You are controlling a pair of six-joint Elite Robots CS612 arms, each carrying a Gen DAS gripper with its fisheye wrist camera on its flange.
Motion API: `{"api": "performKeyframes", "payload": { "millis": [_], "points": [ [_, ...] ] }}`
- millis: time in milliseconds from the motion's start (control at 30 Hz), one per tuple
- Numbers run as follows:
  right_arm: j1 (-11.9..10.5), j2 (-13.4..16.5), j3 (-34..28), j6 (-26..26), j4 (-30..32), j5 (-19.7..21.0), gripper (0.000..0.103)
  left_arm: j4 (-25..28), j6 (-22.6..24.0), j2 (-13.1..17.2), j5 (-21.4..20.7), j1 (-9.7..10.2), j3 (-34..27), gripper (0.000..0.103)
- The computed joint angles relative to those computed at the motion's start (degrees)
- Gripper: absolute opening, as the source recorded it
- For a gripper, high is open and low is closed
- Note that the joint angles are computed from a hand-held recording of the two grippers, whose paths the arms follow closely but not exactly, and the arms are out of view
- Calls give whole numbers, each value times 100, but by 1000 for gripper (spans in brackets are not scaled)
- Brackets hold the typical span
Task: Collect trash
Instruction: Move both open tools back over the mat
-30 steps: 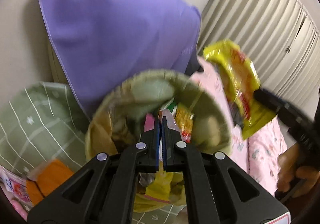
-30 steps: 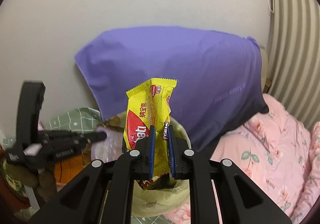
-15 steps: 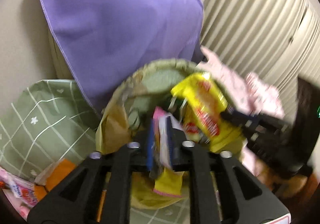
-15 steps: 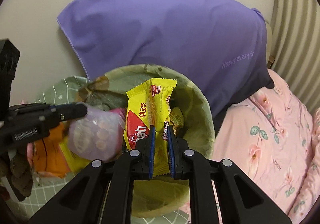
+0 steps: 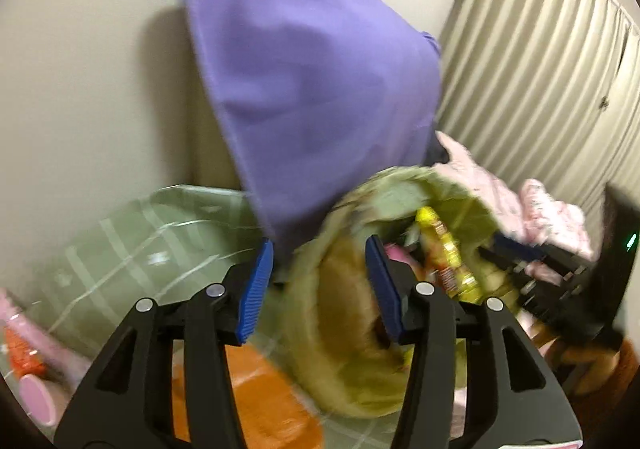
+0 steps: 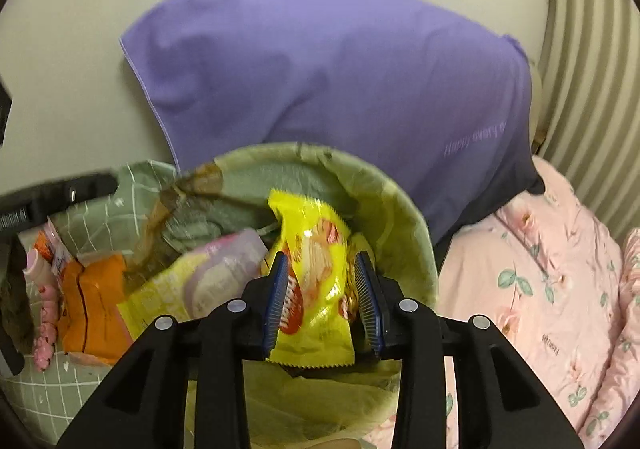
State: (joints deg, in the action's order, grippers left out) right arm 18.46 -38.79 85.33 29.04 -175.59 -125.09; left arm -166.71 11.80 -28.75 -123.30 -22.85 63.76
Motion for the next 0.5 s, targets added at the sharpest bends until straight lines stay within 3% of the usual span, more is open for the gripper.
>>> {"api": "performKeyframes", "payload": {
  "millis": [167, 367, 433, 500],
  "points": [
    [46, 74, -107, -445, -717, 371, 35, -683, -168, -190, 370, 188, 505, 52],
    [200, 286, -481, -1028, -1054, 732, 35, -1463, -712, -473, 919, 555, 1251, 52],
    [220, 367, -619, -1053, -1156, 985, 36, -1599, -1038, -482, 1164, 664, 1302, 53],
    [230, 457, -767, -1044, -1285, 1404, 47, -1659, -1688, -449, 1422, 791, 1292, 53]
  ]
}}
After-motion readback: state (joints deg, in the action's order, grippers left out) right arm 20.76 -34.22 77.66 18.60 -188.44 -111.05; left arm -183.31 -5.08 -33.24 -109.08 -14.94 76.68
